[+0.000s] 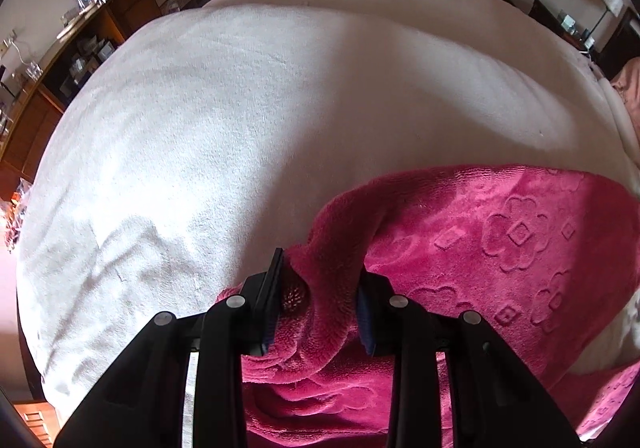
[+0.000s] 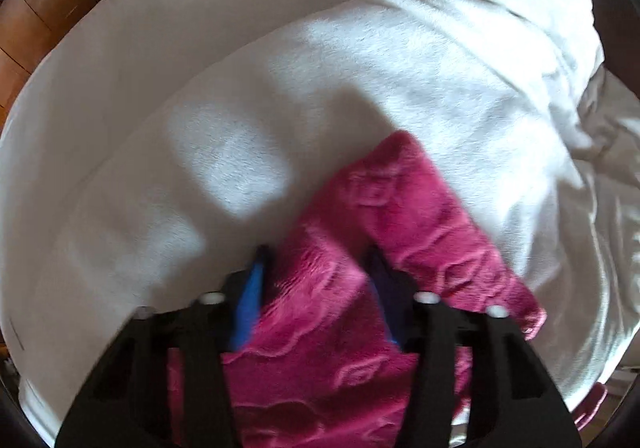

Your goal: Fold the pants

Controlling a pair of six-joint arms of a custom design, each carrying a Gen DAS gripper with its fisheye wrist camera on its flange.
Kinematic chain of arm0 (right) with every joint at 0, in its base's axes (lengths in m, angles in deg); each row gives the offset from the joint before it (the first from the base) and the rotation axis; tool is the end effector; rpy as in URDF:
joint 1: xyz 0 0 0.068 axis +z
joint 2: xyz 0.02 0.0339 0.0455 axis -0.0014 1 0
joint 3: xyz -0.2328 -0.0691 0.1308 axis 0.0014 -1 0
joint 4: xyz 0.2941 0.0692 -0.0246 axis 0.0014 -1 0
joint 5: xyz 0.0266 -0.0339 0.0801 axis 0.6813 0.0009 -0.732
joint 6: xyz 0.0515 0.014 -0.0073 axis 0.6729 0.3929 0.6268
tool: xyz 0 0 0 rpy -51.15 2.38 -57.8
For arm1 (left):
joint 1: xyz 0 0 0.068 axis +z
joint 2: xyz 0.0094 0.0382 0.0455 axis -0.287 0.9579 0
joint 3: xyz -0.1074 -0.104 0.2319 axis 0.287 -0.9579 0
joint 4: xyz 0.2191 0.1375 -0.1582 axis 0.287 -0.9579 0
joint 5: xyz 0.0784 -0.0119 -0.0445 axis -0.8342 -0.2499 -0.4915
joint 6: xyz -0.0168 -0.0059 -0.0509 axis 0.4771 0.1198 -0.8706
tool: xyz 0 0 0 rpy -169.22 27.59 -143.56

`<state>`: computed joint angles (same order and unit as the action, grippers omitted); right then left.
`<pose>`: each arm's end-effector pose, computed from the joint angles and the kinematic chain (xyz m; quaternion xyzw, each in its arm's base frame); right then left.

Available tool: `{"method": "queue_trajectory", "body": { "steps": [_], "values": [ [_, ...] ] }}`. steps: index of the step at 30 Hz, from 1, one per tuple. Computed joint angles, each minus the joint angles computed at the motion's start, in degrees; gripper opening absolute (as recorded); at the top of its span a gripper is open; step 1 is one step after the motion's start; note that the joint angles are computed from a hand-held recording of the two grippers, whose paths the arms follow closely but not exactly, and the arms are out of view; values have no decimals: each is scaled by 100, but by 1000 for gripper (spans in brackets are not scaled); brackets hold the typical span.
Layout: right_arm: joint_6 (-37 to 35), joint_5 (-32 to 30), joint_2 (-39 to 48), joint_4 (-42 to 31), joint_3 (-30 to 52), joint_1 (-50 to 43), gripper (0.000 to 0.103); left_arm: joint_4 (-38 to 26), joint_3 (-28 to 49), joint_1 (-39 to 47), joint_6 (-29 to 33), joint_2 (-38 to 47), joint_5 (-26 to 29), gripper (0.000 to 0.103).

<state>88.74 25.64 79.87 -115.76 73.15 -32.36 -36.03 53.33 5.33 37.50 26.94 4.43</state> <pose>0.3518 -0.2242 0.1992 0.4547 0.8857 -0.0305 0.0888 0.3142 0.1232 0.2466 -0.0082 0.9839 0.0159 0.1779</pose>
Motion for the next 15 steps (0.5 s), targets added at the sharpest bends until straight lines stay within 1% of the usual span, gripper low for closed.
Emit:
{"method": "queue_trajectory", "body": {
  "steps": [1, 2, 3, 6, 9, 13, 14, 15],
  "values": [
    [9, -30, -64, -16, -41, -29, 30, 11, -49, -6, -3, -81, -3, 31],
    [-1, -153, -144, -30, -86, -107, 22, 27, -89, -4, -3, -138, -9, 31],
    [-24, -278, -229, -64, -129, -191, 16, 45, -142, 1, 9, -209, -33, 31],
    [-148, -550, -629, -120, -390, -432, 13, -5, -171, 0, 57, -374, -106, 31],
    [-316, -813, -1089, -208, -629, -760, 11, -83, -225, 46, 141, -576, -48, 30],
    [-497, -1272, -1937, -408, -1089, -1291, 11, -271, -308, 147, 263, -928, 106, 30],
    [-596, -1394, -2192, -493, -1216, -1470, 11, -331, -345, 198, 312, -1040, 173, 30],
    [-852, -1519, -2413, -552, -1390, -1770, 10, -349, -381, 233, 344, -1100, 214, 30]
  ]
}}
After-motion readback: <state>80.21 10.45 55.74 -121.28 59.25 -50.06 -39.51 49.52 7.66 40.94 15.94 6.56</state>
